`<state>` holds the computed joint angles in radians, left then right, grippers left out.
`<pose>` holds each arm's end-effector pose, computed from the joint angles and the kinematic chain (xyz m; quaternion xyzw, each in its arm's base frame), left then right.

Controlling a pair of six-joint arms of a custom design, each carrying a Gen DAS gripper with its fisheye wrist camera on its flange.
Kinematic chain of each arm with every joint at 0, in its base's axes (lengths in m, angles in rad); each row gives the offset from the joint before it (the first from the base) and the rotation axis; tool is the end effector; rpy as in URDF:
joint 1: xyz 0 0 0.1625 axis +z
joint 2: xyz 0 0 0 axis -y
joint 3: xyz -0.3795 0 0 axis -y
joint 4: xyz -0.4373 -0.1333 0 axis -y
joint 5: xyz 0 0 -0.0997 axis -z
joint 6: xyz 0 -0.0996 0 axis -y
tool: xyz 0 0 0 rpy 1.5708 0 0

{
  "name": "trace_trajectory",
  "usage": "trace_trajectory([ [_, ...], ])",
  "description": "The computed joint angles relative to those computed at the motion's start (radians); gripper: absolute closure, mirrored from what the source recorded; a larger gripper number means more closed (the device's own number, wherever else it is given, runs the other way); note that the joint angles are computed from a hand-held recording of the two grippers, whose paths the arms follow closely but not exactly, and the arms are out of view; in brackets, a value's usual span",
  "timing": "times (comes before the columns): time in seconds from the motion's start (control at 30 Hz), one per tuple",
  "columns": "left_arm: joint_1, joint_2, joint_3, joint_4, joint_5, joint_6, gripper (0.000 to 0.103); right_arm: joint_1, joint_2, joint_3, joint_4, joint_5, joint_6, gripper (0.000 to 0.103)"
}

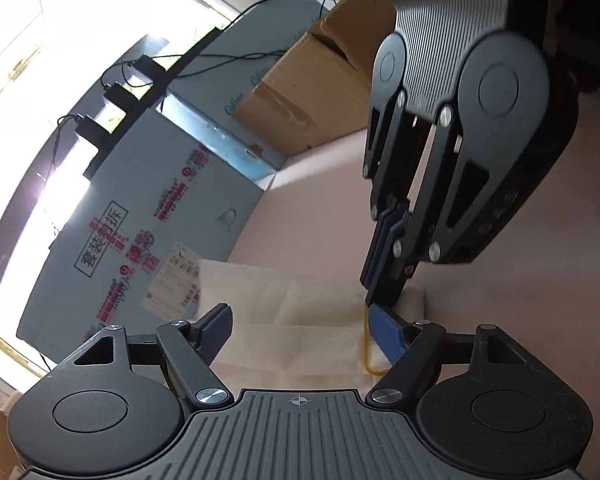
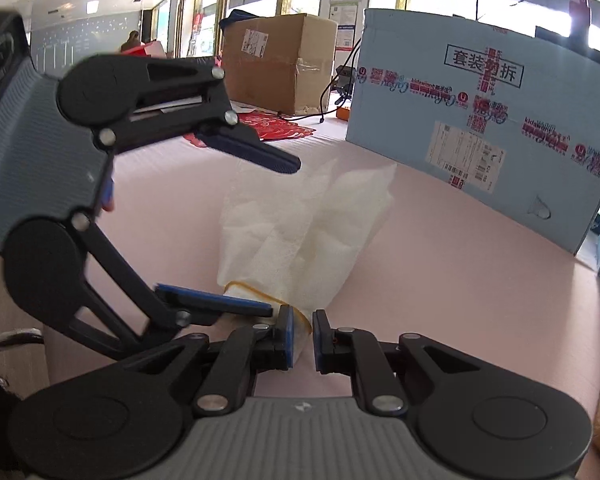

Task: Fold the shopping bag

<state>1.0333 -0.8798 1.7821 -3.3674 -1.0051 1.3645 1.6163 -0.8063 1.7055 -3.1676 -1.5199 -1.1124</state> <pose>-0.1678 -0.6461 0.1369 0.6347 0.6012 -0.2791 0.3973 0.1689 -0.6681 0.0819 0.5213 -0.7816 0.3064 0.1531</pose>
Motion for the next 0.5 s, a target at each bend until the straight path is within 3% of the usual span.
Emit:
trace_trajectory([
  [0.07, -0.004, 0.0, 0.017, -0.037, 0.02, -0.015, 0.026, -0.009, -0.023, -0.011, 0.076, 0.026, 0.03, 0.09],
  [0.2, -0.013, 0.012, 0.057, -0.15, 0.058, -0.013, 0.028, -0.038, -0.035, -0.117, 0.281, 0.179, 0.208, 0.065],
  [0.27, -0.016, 0.021, 0.069, -0.197, 0.073, -0.013, 0.028, -0.038, 0.004, -0.207, 0.362, 0.222, 0.306, 0.061],
  [0.37, -0.019, 0.029, 0.079, -0.243, 0.091, 0.001, 0.028, -0.024, 0.105, -0.369, 0.471, 0.216, 0.43, 0.071],
  [0.4, -0.019, 0.03, 0.081, -0.254, 0.093, 0.005, 0.028, -0.02, 0.141, -0.429, 0.545, 0.224, 0.44, 0.092],
  [0.43, -0.019, 0.035, 0.081, -0.276, 0.091, 0.018, 0.026, -0.016, 0.16, -0.46, 0.597, 0.222, 0.438, 0.1],
  [0.5, -0.016, 0.063, 0.063, -0.346, 0.082, 0.072, 0.026, -0.003, 0.181, -0.477, 0.638, 0.185, 0.406, 0.103],
])
